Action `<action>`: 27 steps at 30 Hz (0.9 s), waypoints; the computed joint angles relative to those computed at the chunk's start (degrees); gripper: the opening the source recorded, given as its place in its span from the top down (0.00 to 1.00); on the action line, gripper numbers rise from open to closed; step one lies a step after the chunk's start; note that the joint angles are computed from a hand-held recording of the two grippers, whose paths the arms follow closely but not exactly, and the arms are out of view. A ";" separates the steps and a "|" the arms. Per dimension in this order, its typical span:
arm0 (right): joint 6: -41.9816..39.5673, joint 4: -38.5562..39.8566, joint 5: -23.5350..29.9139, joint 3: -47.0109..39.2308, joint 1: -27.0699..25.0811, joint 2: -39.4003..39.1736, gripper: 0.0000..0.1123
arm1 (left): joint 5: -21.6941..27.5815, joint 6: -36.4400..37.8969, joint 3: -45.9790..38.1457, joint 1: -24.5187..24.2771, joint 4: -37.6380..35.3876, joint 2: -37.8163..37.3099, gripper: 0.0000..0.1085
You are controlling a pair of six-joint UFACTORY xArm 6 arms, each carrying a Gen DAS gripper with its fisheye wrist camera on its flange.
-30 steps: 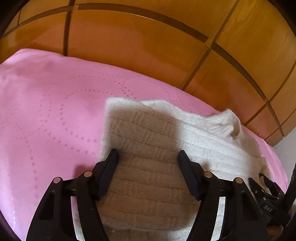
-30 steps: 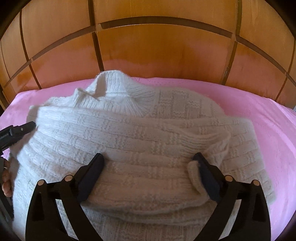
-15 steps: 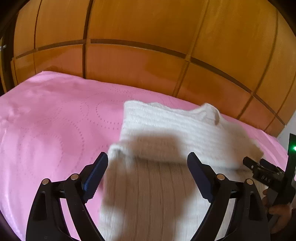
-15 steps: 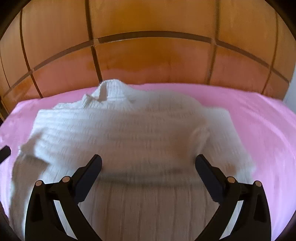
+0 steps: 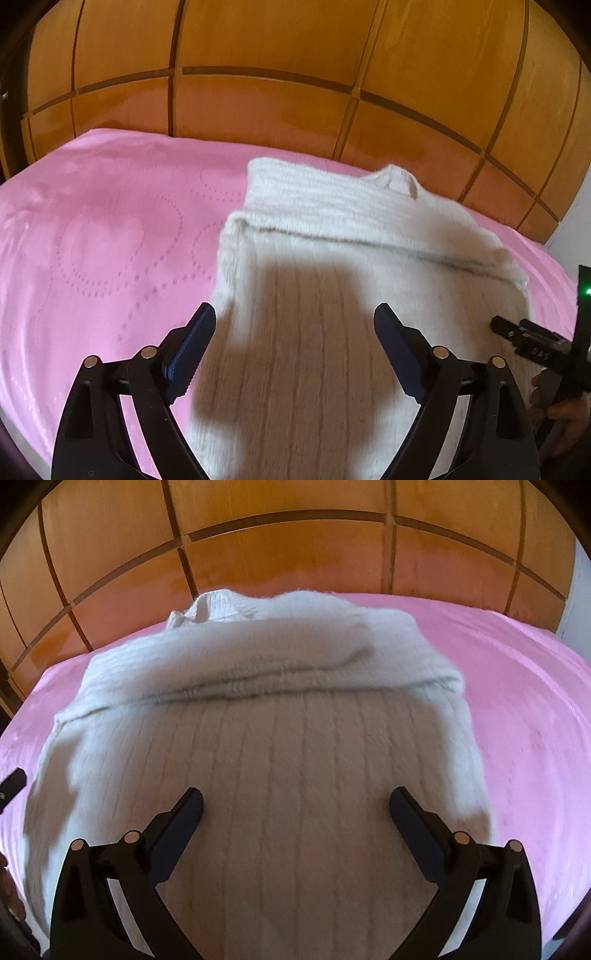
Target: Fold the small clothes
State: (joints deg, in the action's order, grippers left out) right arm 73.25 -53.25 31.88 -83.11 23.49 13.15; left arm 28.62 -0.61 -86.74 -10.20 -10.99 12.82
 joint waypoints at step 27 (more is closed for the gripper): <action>-30.31 44.01 -16.47 40.35 2.62 -28.69 0.89 | 35.76 33.82 16.80 13.84 -31.29 -16.61 0.90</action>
